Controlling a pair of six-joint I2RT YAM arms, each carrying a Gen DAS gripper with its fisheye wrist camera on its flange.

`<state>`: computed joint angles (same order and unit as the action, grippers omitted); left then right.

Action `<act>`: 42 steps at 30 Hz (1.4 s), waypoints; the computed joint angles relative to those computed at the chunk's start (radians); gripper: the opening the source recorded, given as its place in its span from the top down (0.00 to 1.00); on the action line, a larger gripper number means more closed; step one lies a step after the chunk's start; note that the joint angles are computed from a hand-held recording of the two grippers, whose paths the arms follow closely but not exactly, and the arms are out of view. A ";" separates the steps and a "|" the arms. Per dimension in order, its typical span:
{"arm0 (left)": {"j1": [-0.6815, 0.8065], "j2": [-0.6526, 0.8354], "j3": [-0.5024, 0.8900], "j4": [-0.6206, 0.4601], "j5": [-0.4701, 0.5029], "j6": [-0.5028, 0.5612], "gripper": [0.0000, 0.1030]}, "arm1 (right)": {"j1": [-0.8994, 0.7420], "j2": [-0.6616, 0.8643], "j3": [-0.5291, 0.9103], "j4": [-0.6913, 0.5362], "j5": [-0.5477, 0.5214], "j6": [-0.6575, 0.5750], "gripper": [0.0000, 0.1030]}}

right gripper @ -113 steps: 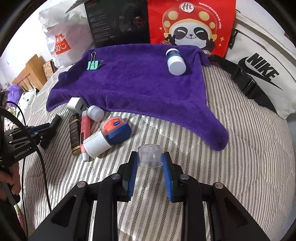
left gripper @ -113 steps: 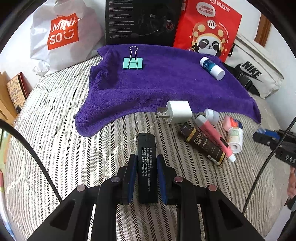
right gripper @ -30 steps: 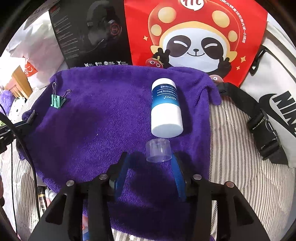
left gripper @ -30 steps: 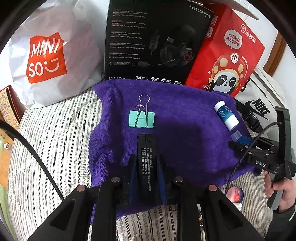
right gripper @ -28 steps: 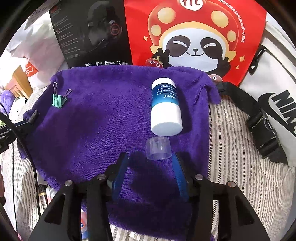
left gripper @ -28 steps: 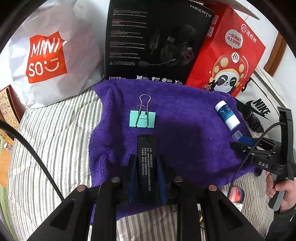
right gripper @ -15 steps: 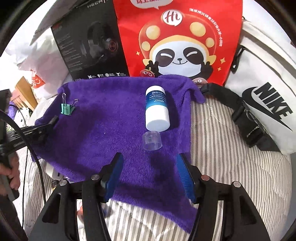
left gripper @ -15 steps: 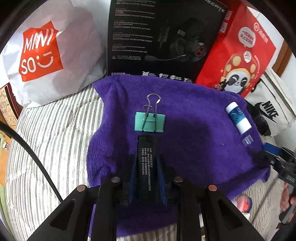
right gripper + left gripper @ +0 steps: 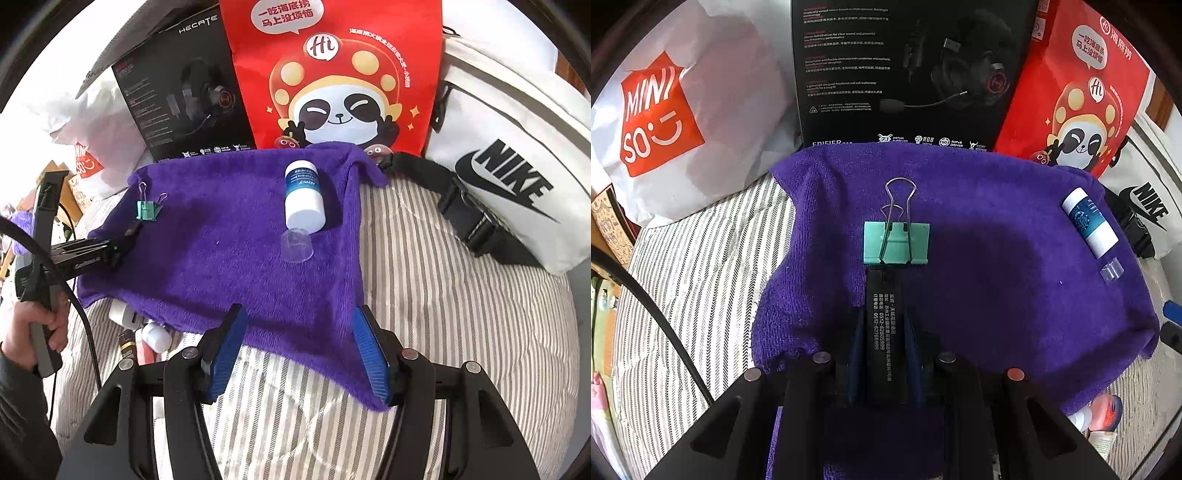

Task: Organize rigid objects
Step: 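Lower the black case onto the towel beside the clip and open the left tool, then grasp the white charger plug on the bedspread with the left tool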

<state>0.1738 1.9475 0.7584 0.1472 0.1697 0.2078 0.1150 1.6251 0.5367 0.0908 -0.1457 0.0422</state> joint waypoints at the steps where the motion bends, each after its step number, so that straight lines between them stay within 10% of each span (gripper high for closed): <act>1: -0.006 0.003 0.002 0.001 -0.006 0.000 0.79 | 0.000 -0.010 -0.009 -0.003 -0.005 0.004 0.42; 14: -0.012 -0.057 -0.049 -0.055 -0.002 -0.006 0.63 | -0.008 -0.182 -0.068 -0.093 -0.042 0.028 0.42; 28: -0.048 -0.528 -0.393 -0.107 0.036 0.007 0.58 | 0.062 -0.429 -0.184 -0.198 -0.020 0.088 0.41; 42: -0.161 -0.229 -0.348 0.075 -0.036 -0.162 0.54 | -0.014 -0.534 -0.259 -0.261 -0.075 0.029 0.41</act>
<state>0.0124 1.7184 0.4105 0.2221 0.1341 0.0454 0.1015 1.0915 0.2776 -0.1705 -0.2211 0.0708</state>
